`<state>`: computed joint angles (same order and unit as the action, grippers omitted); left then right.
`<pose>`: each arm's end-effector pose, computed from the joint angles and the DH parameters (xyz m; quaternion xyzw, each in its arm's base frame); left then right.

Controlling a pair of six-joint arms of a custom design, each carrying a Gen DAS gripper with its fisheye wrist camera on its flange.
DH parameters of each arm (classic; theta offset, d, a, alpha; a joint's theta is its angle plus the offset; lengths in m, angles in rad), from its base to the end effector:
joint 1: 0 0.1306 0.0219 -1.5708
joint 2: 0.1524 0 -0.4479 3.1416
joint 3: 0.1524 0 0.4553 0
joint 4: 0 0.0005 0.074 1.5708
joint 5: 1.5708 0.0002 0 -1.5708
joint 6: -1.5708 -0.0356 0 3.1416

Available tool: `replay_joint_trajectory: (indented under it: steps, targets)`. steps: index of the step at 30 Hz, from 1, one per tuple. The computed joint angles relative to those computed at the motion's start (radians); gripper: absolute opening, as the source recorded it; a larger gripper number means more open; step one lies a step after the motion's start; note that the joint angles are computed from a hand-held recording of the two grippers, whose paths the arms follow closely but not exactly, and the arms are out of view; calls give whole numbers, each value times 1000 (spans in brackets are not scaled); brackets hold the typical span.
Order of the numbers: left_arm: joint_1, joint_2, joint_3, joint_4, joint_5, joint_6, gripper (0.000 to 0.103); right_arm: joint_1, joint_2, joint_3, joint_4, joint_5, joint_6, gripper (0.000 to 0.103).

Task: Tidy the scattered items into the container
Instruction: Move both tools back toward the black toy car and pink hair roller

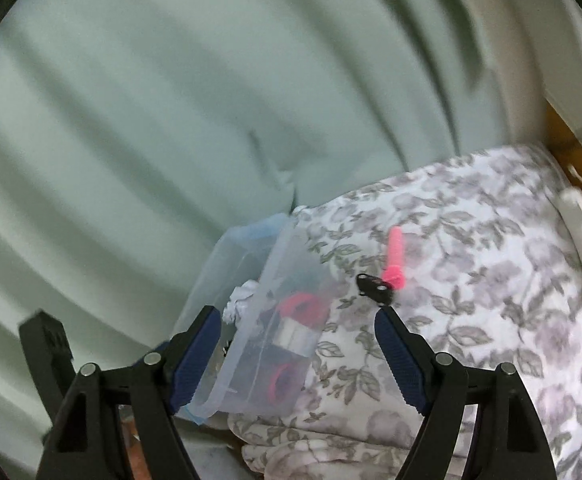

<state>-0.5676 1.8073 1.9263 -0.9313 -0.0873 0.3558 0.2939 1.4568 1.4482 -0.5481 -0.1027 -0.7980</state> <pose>0.6076 -0.3843 0.5195 0.0820 0.9246 -0.1285 0.3492 0.5611 0.1731 0.5163 0.1936 0.8517 0.2901 0.3912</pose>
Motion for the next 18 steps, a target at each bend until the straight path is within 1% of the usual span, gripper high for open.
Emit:
replay_joint_trajectory:
  steps: [2,5,10,15,18]
  targets:
    - [-12,16,22,-16,3,-11,71,-25,-26,-42,36,-19,-45,82]
    - [-30,44,58,-41,3,-26,71,-53,-63,-96,75,-11,-89,82]
    - [-51,85,105,-73,1,-31,71,-86,-108,-158,126,25,-123,82]
    - [-60,119,137,-96,3,-21,71,-111,-125,-204,167,23,-168,82]
    - [-64,131,146,-94,-5,-29,71,-119,-125,-219,181,27,-183,82]
